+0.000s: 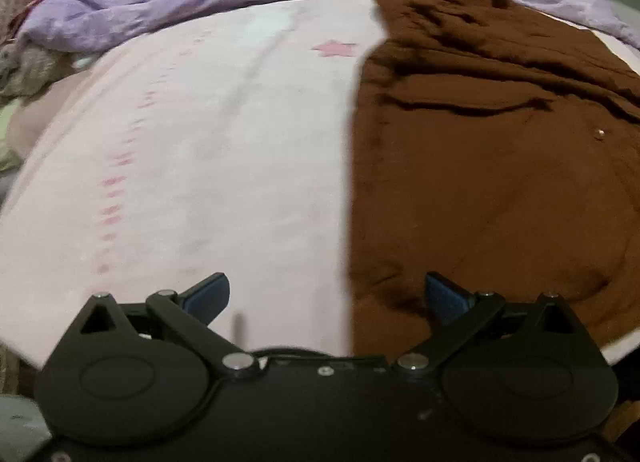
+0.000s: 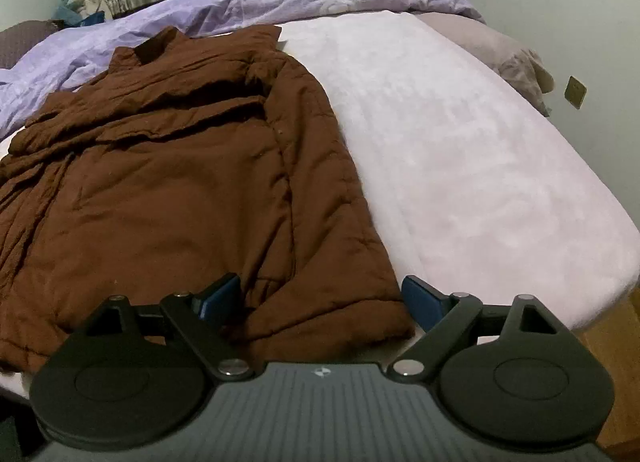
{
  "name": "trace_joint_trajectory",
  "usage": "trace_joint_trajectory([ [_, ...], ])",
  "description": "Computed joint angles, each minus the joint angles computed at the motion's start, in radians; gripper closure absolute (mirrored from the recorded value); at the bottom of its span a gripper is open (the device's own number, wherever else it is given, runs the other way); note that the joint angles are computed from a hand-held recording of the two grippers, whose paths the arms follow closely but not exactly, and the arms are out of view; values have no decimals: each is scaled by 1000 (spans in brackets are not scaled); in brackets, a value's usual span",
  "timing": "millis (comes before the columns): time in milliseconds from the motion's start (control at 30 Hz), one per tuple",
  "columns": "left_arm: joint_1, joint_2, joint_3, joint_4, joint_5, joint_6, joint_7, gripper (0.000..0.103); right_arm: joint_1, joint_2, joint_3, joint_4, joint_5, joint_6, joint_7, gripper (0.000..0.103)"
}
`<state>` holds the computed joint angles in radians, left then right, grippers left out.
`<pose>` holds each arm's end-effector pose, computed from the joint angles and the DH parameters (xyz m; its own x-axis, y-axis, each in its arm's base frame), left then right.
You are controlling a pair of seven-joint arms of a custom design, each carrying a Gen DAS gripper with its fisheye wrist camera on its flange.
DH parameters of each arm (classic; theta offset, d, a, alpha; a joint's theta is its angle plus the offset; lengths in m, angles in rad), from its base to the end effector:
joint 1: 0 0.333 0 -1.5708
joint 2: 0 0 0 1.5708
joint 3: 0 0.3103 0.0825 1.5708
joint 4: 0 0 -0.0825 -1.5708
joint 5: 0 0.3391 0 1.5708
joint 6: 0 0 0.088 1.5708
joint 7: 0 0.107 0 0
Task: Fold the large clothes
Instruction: 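Smooth the folded jacket flat with both tools near the collar, then lower both tools onto the hem end of the brown jacket strip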
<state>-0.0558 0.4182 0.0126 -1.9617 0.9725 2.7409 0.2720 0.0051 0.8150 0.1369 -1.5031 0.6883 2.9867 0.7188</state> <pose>0.6008 -0.0590 0.3136 0.4206 -0.9033 -0.0848 -0.7632 -0.3017 -0.5714 0.7123 0.0317 0.2738 0.2872 -0.9559 -0.0612 -0.7241 -0.1749 -0.6671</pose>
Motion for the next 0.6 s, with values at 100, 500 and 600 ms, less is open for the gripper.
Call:
trace_joint_trajectory([
  [100,-16,-61,4,-43,23,-98,-5,0,42,3,-38,-1,-16,23,42,0],
  [500,31,123,-20,61,-87,223,83,0,-46,-2,72,-26,25,46,-6,0],
  [600,0,147,33,74,-103,297,34,0,-59,27,124,-20,47,126,-103,0],
])
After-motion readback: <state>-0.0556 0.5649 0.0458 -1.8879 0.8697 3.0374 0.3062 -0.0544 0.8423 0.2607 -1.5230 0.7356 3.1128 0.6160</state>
